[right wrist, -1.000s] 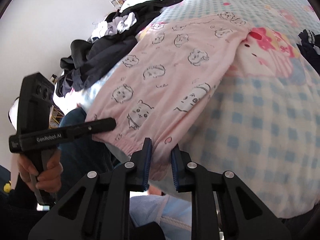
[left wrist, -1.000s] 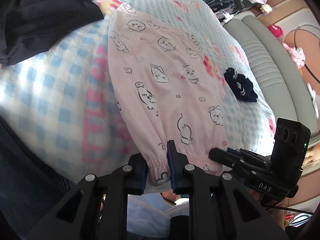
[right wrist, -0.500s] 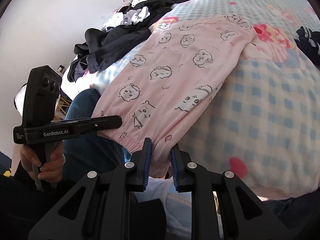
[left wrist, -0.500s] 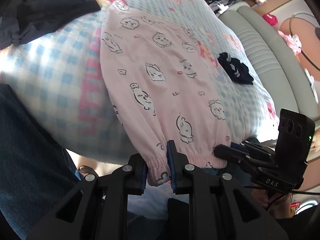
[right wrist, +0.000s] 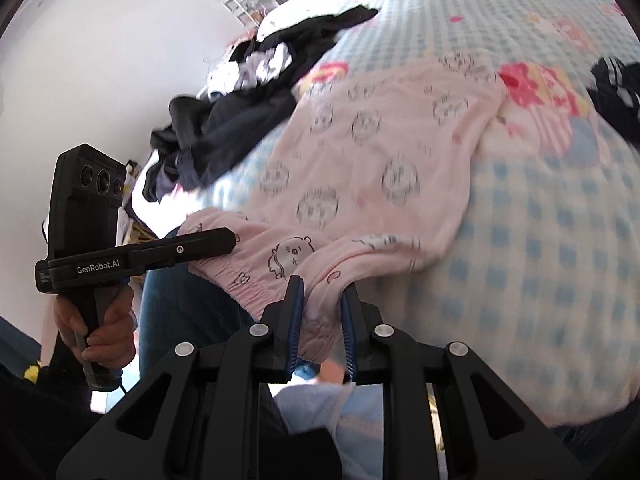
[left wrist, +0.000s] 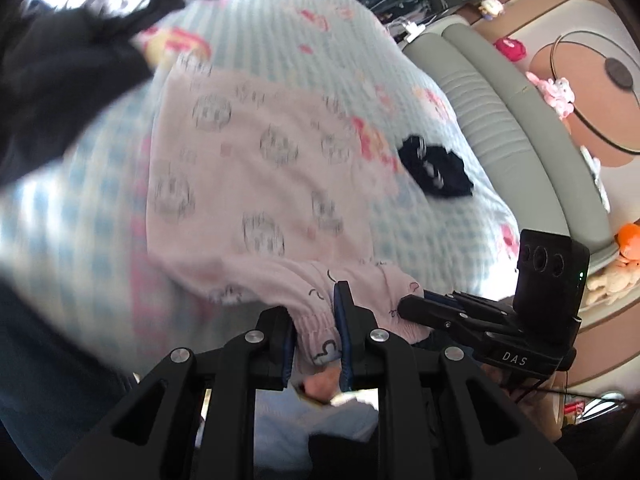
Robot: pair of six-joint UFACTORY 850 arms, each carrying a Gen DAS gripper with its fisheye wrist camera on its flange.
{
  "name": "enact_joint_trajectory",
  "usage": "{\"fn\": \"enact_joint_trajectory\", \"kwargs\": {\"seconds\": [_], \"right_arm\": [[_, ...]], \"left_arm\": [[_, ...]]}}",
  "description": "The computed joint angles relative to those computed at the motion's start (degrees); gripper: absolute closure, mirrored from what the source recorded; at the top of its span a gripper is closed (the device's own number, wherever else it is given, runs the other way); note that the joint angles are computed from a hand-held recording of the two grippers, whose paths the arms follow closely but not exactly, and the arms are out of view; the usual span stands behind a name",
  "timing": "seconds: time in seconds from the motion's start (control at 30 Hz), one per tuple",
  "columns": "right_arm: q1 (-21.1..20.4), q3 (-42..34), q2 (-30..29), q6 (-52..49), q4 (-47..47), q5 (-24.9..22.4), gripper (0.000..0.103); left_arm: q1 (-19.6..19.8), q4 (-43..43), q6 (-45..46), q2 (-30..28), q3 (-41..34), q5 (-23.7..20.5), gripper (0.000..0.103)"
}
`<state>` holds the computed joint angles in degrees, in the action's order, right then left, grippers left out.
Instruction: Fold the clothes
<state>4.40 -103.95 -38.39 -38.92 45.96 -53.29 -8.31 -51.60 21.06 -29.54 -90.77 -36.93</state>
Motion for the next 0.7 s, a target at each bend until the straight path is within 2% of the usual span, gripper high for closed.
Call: {"fn": "enact_joint_trajectory", "kwargs": {"seconds": [0.07,0.1,0.13,0.17,0.23,0.37,0.43,0.5,0.6,0.7], "right_arm": [[0.5,-5.2,-2.7,2.6,-2.0,0.5,0.084],[0.8,-7.5,-3.7,4.1,-2.9,1.2,0.078],[0.9,-8.8,-4.1,4.5,-2.7,2.3,0.064],[1.0,-10.3,-4.6,4.8,-2.6,3.5,0.052],[1.2,-13.4,-5.6,5.7,-2.4,5.8,0.041],[1.8,-16.4,-7.1,11.1,-7.0,7.4,0.041],[1.6,-14.1,-6.3,11.1,-6.0,7.9,0.041],[1.4,-12.1,-5.7,11.8,-6.4,7.8,0.041],[1.0,-9.3,-5.1,13.3,-8.0,7.3,0.041],[0.8,-8.2,-4.7,13.2,-9.6,7.7,0.041]], "left_arm": [[0.7,-1.0,-0.1,-2.6,-4.3,-0.5,0.08],[1.1,-1.5,-0.9,-4.0,-6.4,-0.8,0.068],[1.5,-1.8,-2.0,-5.2,-8.1,-0.8,0.052],[1.8,-2.0,-3.3,-6.4,-9.8,-0.7,0.047],[2.2,-0.7,-6.3,-8.3,-13.0,-0.1,0.047],[2.1,-0.9,-6.4,-5.5,-8.9,7.6,0.046],[2.2,-1.4,-6.3,-4.0,-6.2,10.8,0.042],[2.4,-0.7,-7.2,-2.9,-3.7,12.9,0.042],[2.1,6.4,-9.1,-2.5,-2.6,12.8,0.044],[0.9,8.2,-4.0,-2.4,-2.3,13.6,0.044]]}}
